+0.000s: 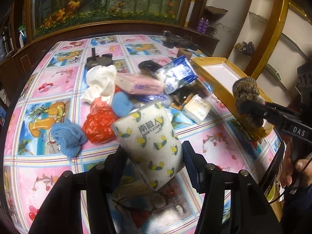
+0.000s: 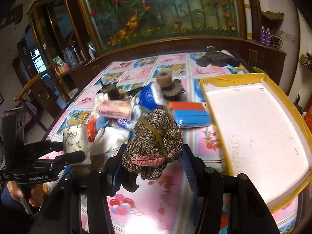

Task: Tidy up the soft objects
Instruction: 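Carry both items into the yellow-rimmed white box and open both grippers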

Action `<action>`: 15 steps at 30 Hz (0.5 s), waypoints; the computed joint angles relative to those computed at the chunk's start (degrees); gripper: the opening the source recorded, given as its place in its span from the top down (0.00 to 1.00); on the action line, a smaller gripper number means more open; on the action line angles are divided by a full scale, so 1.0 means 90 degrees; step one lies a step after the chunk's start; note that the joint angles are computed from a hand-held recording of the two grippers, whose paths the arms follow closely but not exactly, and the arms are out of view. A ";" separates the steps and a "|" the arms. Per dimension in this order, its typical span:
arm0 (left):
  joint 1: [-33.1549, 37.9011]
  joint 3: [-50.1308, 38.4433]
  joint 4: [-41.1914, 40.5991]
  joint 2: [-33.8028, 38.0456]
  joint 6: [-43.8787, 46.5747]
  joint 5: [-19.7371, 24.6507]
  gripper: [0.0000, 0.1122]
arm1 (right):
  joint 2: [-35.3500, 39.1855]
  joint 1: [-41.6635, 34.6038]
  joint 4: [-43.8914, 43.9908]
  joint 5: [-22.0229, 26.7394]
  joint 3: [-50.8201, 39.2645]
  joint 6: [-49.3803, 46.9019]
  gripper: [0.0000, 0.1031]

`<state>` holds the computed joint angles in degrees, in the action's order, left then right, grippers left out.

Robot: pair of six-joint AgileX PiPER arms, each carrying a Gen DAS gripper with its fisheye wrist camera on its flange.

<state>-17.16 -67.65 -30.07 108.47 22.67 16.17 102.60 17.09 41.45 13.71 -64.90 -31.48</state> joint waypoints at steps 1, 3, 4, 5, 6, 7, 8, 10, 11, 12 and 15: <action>-0.0054 -0.0062 0.0117 0.0010 -0.0118 0.0040 0.51 | -0.0054 -0.0086 0.0170 -0.0032 0.0060 -0.0157 0.43; -0.0160 -0.0277 0.0416 0.0062 -0.0439 0.0187 0.51 | -0.0124 -0.0309 0.0425 -0.0010 0.0103 -0.0384 0.44; -0.0188 -0.0385 0.0460 0.0098 -0.0486 0.0271 0.51 | -0.0177 -0.0393 0.0525 -0.0017 0.0155 -0.0473 0.44; -0.0231 -0.0535 0.0504 0.0146 -0.0551 0.0393 0.51 | -0.0206 -0.0511 0.0632 0.0006 0.0161 -0.0577 0.44; -0.0274 -0.0698 0.0550 0.0197 -0.0620 0.0514 0.51 | -0.0229 -0.0640 0.0699 0.0056 0.0145 -0.0648 0.44; -0.0341 -0.0935 0.0659 0.0277 -0.0754 0.0668 0.51 | -0.0240 -0.0792 0.0741 0.0145 0.0088 -0.0703 0.44; -0.0411 -0.1110 0.0785 0.0330 -0.0904 0.0761 0.51 | -0.0258 -0.0909 0.0803 0.0206 0.0057 -0.0782 0.44; -0.0559 -0.1635 0.1077 0.0524 -0.1211 0.1061 0.51 | -0.0314 -0.1144 0.0688 0.0331 -0.0037 -0.0711 0.44; -0.0634 -0.1991 0.1181 0.0670 -0.1312 0.1275 0.51 | -0.0327 -0.1291 0.0484 0.0441 -0.0145 -0.0522 0.44; -0.0729 -0.2413 0.1340 0.0847 -0.1491 0.1511 0.51 | -0.0347 -0.1397 0.0440 0.0524 -0.0208 -0.0469 0.44; -0.0965 -0.3714 0.1540 0.1436 -0.1784 0.2221 0.51 | -0.0269 -0.1840 0.0174 0.0963 -0.0643 -0.0213 0.44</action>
<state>-25.85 -101.08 -16.20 121.39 6.62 36.16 100.18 0.53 43.02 22.38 -70.69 -33.40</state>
